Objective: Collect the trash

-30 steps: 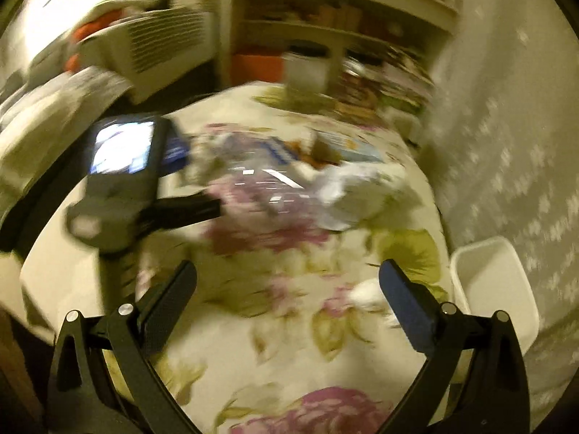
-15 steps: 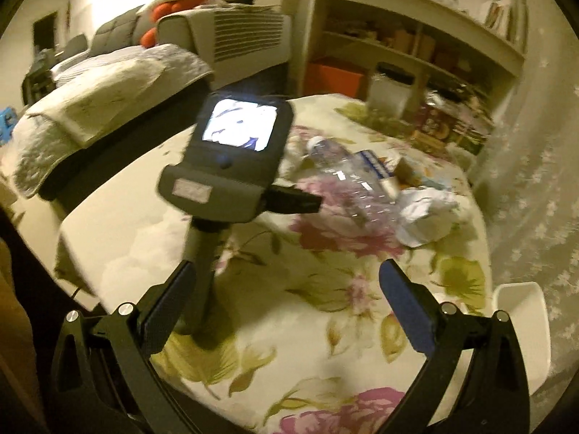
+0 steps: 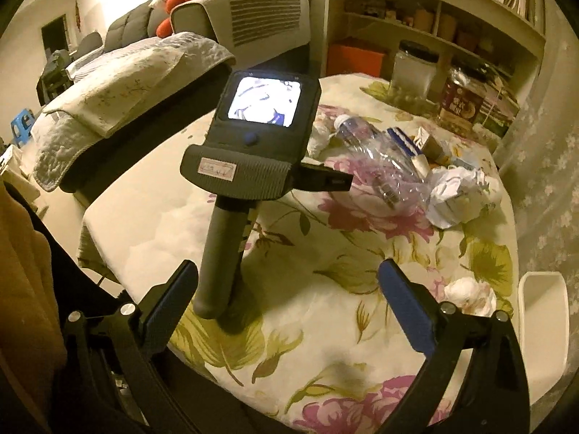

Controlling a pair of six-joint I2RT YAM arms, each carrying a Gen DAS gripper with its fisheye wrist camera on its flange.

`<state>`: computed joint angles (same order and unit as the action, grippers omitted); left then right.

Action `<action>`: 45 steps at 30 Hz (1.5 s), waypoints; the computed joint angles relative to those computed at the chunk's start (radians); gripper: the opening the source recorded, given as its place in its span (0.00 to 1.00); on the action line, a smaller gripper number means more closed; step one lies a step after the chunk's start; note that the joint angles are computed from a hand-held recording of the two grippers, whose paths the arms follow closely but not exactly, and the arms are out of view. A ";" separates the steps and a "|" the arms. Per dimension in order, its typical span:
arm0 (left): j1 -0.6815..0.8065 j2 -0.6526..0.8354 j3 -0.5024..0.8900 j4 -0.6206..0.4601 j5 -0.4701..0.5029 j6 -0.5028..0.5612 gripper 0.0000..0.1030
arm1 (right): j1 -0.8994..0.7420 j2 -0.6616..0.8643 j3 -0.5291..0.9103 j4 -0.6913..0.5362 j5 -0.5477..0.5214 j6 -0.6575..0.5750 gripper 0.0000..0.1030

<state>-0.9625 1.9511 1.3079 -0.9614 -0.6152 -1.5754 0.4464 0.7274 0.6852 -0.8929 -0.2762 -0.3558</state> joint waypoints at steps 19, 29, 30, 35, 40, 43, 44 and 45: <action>0.000 0.001 0.002 -0.001 0.000 -0.001 0.95 | 0.001 0.038 -0.009 0.065 0.062 -0.001 0.94; -0.001 -0.001 -0.001 0.000 0.000 -0.001 0.95 | -0.048 0.087 0.008 0.062 -0.032 -0.075 0.93; -0.001 -0.001 -0.001 0.000 0.000 -0.001 0.95 | -0.040 0.088 0.009 0.060 -0.026 -0.071 0.93; 0.000 0.002 0.003 -0.001 0.000 0.000 0.95 | -0.028 0.096 0.010 0.062 -0.005 -0.069 0.93; -0.001 -0.001 0.000 -0.001 0.000 -0.001 0.95 | -0.030 0.097 0.011 0.056 -0.008 -0.084 0.93; -0.001 -0.001 0.000 -0.001 0.000 -0.001 0.95 | -0.035 0.099 0.013 0.052 -0.006 -0.089 0.93; -0.001 -0.001 -0.001 -0.001 0.000 -0.001 0.95 | -0.041 0.105 0.017 0.051 -0.015 -0.089 0.93; -0.001 0.000 0.001 -0.001 0.000 -0.001 0.95 | -0.049 0.109 0.022 0.049 -0.028 -0.088 0.94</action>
<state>-0.9631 1.9508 1.3085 -0.9627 -0.6156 -1.5762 0.3973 0.8366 0.7072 -0.8440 -0.3043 -0.4438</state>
